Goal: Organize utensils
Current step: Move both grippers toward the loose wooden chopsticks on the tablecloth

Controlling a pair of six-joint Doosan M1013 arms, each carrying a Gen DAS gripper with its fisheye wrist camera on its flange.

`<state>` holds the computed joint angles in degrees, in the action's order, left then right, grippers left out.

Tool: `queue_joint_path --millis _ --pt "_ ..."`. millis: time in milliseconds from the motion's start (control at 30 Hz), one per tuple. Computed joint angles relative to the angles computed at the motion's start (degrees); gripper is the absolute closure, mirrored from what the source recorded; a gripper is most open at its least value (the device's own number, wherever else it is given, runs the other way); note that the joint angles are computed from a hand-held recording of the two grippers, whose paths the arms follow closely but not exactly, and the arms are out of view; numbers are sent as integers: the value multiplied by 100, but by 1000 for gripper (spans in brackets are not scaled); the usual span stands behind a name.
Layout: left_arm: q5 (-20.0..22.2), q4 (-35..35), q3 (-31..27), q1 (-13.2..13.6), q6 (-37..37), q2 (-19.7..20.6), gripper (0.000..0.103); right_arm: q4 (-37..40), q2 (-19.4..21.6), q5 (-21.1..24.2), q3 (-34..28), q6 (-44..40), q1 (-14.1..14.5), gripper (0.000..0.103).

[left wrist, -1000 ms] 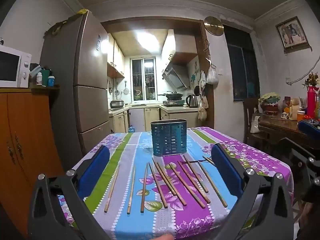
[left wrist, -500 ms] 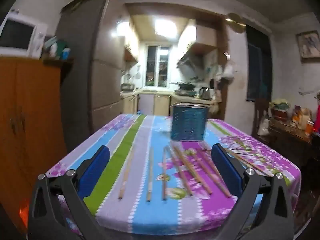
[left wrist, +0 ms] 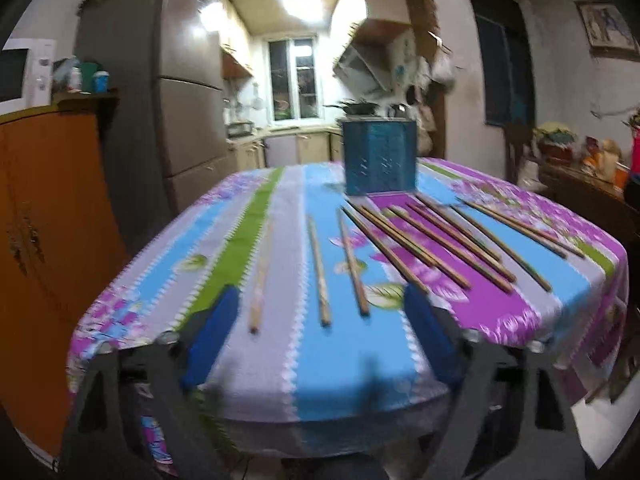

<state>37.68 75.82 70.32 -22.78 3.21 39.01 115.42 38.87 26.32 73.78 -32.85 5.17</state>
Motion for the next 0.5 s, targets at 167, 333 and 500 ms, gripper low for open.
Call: queue_joint_path --millis 167,333,500 --pt "-342 -245 -45 42 357 55 57 -663 83 -18 -150 612 6 18" --pt "-254 -964 -239 104 874 175 66 -1514 184 -45 -316 1401 33 26" --pt "-183 -1376 -364 186 1100 263 72 -1714 254 -24 -398 1574 60 27"
